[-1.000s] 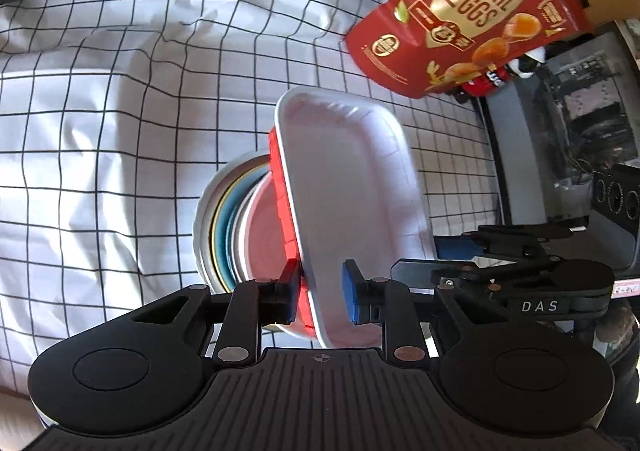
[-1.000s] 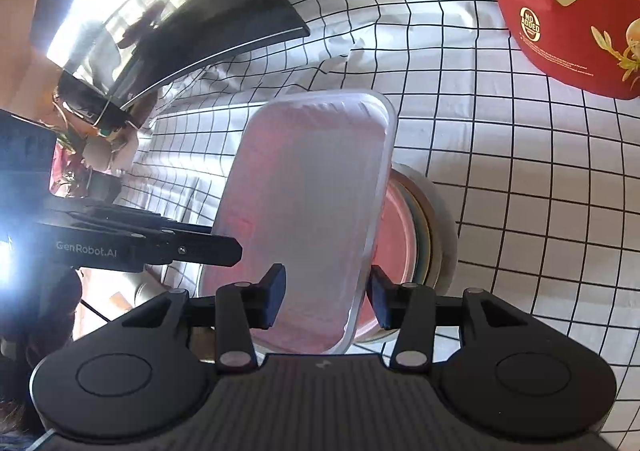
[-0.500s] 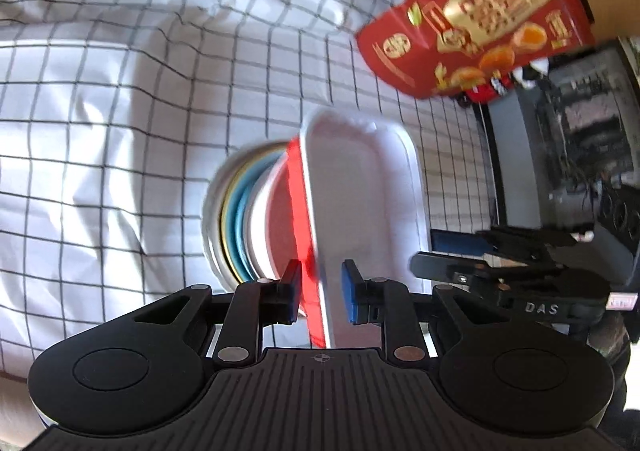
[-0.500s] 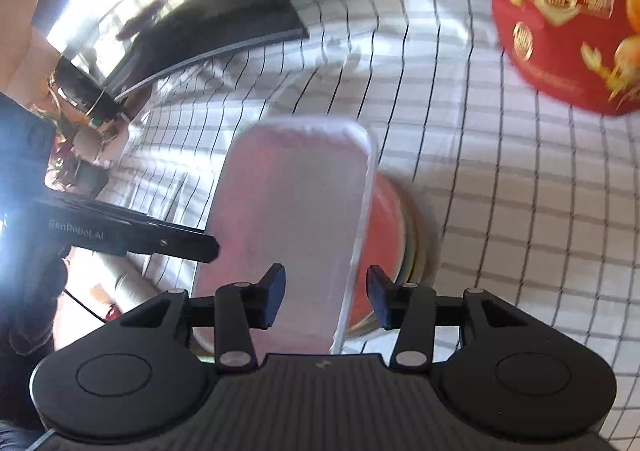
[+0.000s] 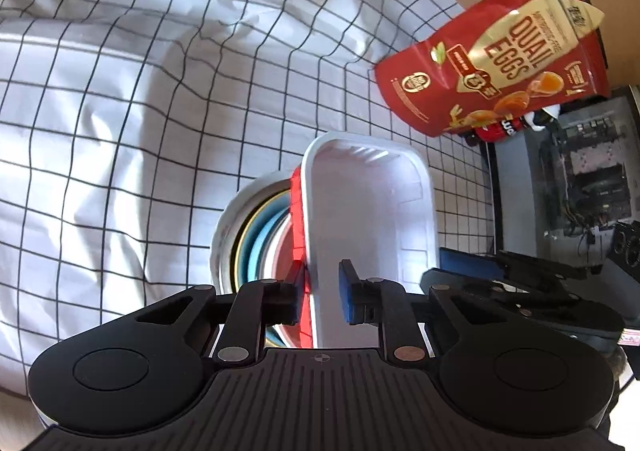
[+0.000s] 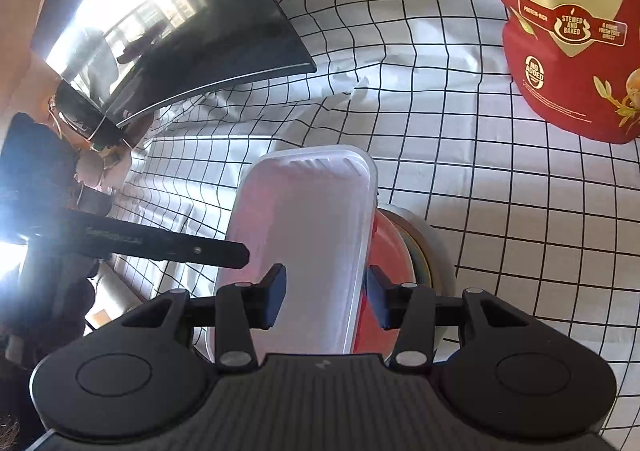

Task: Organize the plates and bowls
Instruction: 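Lower the white-and-red tray onto the bowl stack with both tools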

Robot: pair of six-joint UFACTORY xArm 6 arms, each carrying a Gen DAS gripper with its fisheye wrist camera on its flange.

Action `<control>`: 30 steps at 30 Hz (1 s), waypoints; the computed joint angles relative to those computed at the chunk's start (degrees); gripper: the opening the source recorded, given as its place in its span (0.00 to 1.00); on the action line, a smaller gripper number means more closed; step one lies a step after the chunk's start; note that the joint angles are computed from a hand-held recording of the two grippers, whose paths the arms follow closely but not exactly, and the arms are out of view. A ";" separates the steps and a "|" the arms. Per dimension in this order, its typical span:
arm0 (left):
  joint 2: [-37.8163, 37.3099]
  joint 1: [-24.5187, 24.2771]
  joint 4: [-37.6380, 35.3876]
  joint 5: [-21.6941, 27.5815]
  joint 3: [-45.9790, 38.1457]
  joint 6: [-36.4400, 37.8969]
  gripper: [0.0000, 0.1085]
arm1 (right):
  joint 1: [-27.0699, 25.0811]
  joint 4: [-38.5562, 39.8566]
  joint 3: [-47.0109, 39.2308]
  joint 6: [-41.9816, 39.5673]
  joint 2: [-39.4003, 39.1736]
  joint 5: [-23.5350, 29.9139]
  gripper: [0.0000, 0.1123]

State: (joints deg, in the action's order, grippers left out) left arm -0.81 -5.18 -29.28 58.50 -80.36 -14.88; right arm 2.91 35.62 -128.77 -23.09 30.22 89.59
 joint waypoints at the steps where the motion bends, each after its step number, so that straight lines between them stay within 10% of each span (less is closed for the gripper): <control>1: 0.15 0.14 -0.46 0.16 0.18 0.23 0.18 | 0.05 0.02 -0.41 0.23 0.30 0.35 0.40; 30: -1.28 0.31 -0.84 0.31 0.71 1.78 0.19 | -1.41 -1.09 -1.38 1.81 0.65 2.25 0.40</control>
